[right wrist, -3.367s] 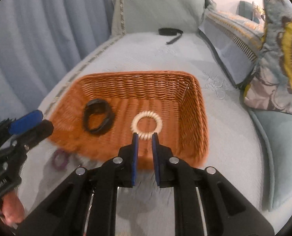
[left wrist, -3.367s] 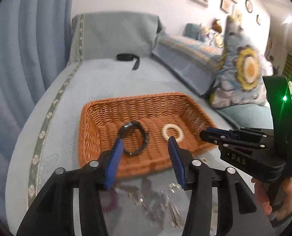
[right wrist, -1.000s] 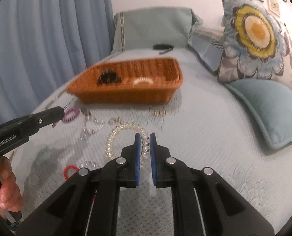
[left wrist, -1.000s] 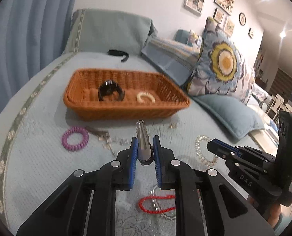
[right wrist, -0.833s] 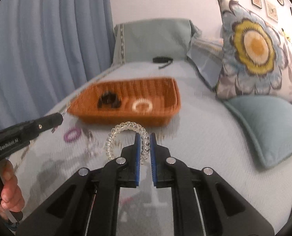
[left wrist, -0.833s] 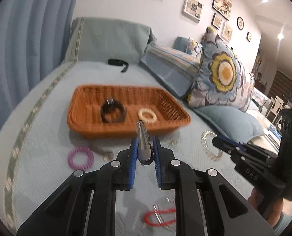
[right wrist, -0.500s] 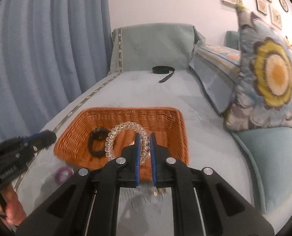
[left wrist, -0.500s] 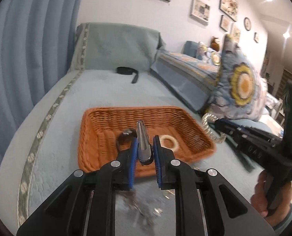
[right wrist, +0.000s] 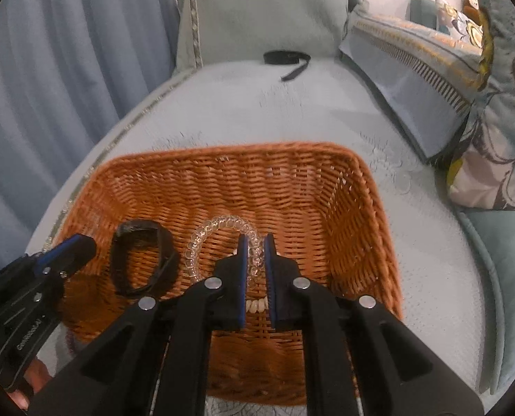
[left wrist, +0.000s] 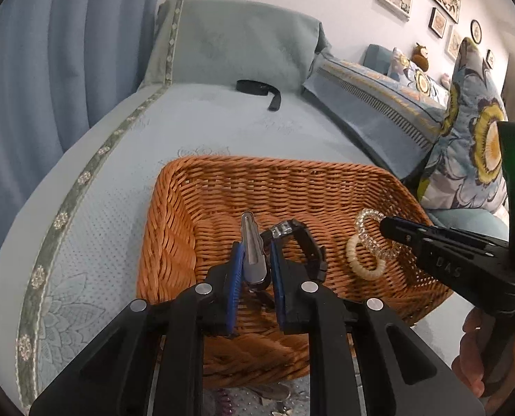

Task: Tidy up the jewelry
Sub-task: 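Lower the clip and bead bracelet into the basket and open both grippers, then grasp the red string bracelet with the right gripper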

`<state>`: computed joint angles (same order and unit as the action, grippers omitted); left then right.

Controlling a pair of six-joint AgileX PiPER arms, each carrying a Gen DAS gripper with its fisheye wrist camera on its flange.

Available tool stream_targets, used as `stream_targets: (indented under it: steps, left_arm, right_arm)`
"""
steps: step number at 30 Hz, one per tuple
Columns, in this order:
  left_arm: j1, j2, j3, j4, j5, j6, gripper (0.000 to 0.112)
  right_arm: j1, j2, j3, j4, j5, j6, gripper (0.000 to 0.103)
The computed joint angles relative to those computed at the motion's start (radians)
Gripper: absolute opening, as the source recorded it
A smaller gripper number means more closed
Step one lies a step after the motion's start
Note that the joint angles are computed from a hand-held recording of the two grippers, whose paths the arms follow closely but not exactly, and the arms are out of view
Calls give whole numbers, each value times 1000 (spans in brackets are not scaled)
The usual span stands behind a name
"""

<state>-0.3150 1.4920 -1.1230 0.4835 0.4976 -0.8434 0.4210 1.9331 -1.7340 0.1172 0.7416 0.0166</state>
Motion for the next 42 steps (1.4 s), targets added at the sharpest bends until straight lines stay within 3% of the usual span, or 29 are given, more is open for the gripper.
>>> stream_targets:
  steps: [8,11,20,23,27,37,42]
  left_arm:
    - [-3,20,-4,3,3,4,16]
    - [-10,6,3,9,10,-6,38]
    - [-73,-193,79,28,35,-14,50]
    - [-115,-284,93,62,97,-35,53]
    - [-224,-423,148,174,217,-145,57]
    - [-554,-660,364,324,492,-498,56]
    - [-663,-704,446,350,555,-637,55]
  right_arm:
    - [9,42,-28,-20,34,4,8]
    - [-2,37,-24,17,42,-19,8]
    - [-46,-135,144,164,-7,-155,9]
    - [-54,-236,239,222,-20,-212,11]
    - [-65,-392,396,317,-57,-304,31]
    - [-97,-686,771,474,-38,-460,31]
    - [-70,-811,950,422,-51,-449,31]
